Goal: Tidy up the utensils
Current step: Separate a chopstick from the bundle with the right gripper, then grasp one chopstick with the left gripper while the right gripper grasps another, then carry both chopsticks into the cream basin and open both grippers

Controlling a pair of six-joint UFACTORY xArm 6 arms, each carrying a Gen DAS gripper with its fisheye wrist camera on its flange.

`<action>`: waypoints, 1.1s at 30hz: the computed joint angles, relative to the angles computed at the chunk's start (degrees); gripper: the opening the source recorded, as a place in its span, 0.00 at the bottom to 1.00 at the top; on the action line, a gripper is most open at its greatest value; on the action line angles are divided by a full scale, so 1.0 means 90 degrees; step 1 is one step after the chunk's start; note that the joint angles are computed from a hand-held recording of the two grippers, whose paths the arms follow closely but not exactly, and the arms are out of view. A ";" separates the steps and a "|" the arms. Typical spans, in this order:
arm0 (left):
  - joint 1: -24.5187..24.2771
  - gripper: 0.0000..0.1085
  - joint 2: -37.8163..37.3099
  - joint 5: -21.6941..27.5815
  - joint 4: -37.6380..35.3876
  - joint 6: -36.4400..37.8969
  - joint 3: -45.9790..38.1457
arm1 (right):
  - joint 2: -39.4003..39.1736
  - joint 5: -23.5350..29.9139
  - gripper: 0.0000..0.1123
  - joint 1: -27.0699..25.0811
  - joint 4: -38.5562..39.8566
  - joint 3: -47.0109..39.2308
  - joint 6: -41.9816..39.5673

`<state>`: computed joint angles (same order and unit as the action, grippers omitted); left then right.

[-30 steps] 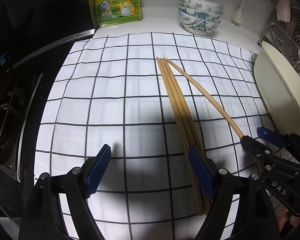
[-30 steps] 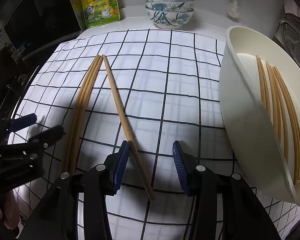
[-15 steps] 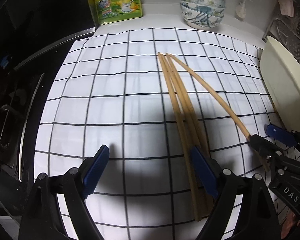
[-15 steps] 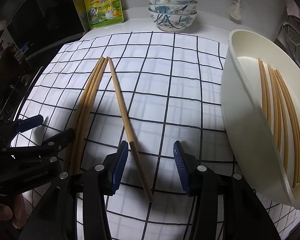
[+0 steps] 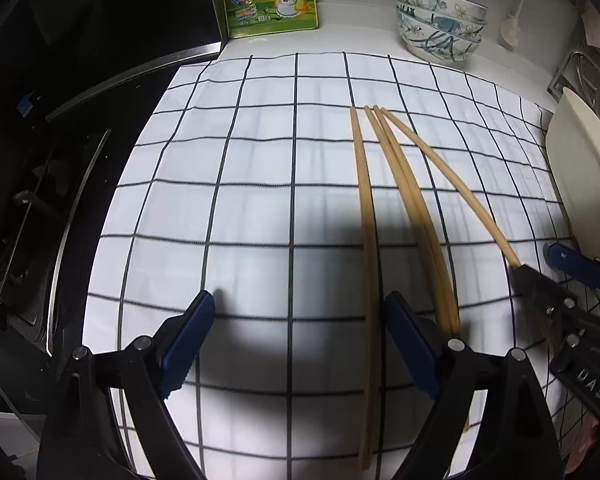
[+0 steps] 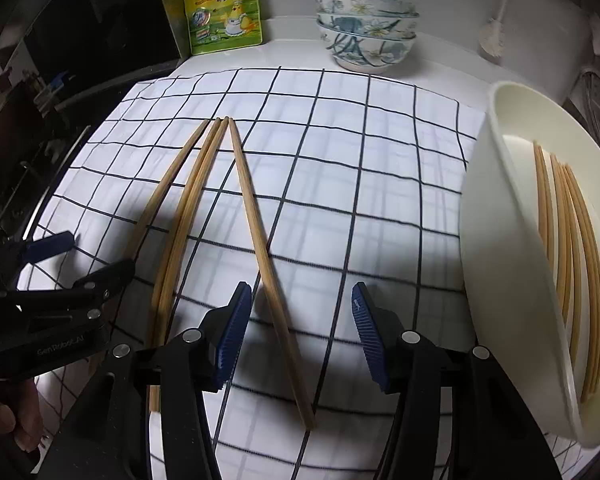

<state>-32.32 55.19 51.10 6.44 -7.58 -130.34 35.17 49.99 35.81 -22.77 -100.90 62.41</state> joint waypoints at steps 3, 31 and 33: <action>-0.0030 0.77 0.0297 0.0185 -0.0030 0.0023 -0.0510 | 0.0158 0.0088 0.45 -0.0014 0.0020 -0.0208 -0.0168; -0.0049 0.07 -0.0984 -0.0276 -0.0679 0.0442 0.0740 | -0.0651 -0.0953 0.05 0.0159 0.0151 0.0476 0.0184; -0.0122 0.07 -0.1053 -0.0316 -0.0682 0.0429 0.0665 | -0.0969 -0.1066 0.06 0.0135 -0.0015 0.0759 0.0327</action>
